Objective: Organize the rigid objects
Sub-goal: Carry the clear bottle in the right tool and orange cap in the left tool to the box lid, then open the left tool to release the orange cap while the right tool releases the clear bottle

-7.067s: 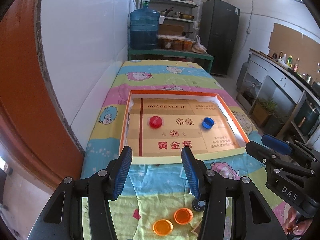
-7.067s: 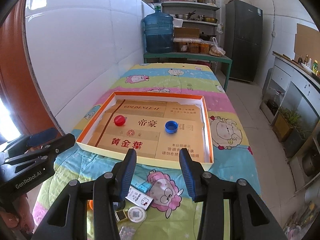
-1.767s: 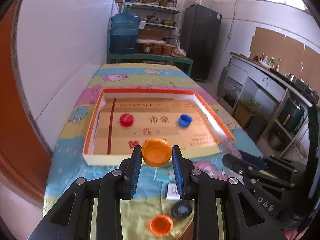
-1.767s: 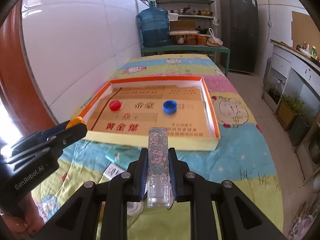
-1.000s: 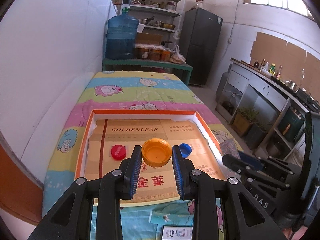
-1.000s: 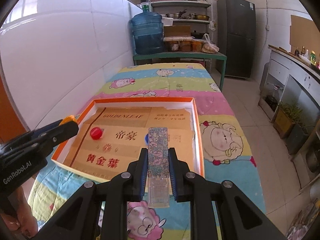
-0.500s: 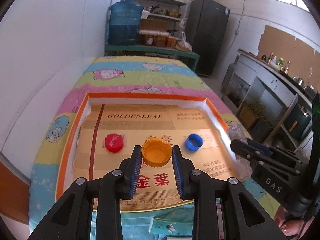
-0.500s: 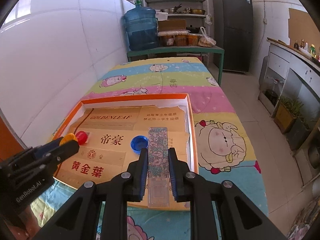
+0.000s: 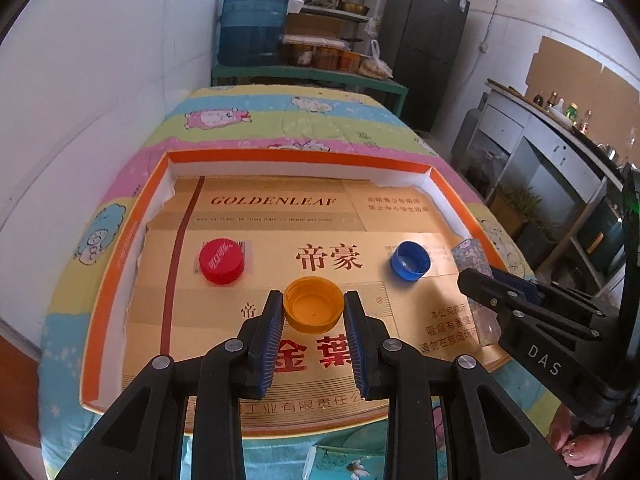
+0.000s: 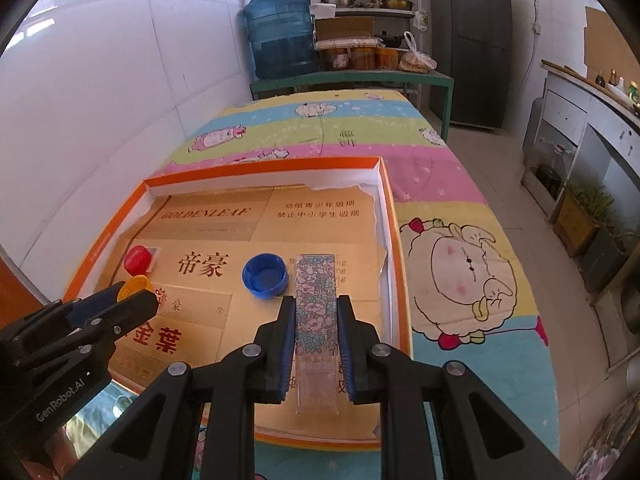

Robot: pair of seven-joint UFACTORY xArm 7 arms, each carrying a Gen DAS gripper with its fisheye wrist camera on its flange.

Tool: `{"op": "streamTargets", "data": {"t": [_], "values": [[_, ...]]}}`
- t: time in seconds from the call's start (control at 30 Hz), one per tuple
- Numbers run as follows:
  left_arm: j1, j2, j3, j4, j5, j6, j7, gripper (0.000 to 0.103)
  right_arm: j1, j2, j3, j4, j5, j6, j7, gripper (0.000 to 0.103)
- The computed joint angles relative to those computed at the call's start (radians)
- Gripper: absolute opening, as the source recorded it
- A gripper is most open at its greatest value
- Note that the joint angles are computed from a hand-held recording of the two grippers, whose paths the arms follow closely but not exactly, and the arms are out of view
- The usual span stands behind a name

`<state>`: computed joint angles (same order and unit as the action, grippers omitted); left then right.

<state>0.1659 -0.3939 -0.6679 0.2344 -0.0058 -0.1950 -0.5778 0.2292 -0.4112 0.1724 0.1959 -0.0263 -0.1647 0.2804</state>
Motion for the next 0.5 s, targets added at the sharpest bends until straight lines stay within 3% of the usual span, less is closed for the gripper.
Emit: {"op": "streamTargets", "data": {"t": [0.37, 0.5], "values": [[0.052, 0.062, -0.048, 0.021, -0.022, -0.015, 0.030, 0.031, -0.026, 0.047, 0.038, 0.015, -0.002, -0.013, -0.004, 0.020], [-0.003, 0.102, 0.025, 0.027, -0.028, -0.017, 0.057, 0.031, -0.056, 0.059, 0.075, 0.017, 0.004, -0.015, -0.004, 0.020]]}}
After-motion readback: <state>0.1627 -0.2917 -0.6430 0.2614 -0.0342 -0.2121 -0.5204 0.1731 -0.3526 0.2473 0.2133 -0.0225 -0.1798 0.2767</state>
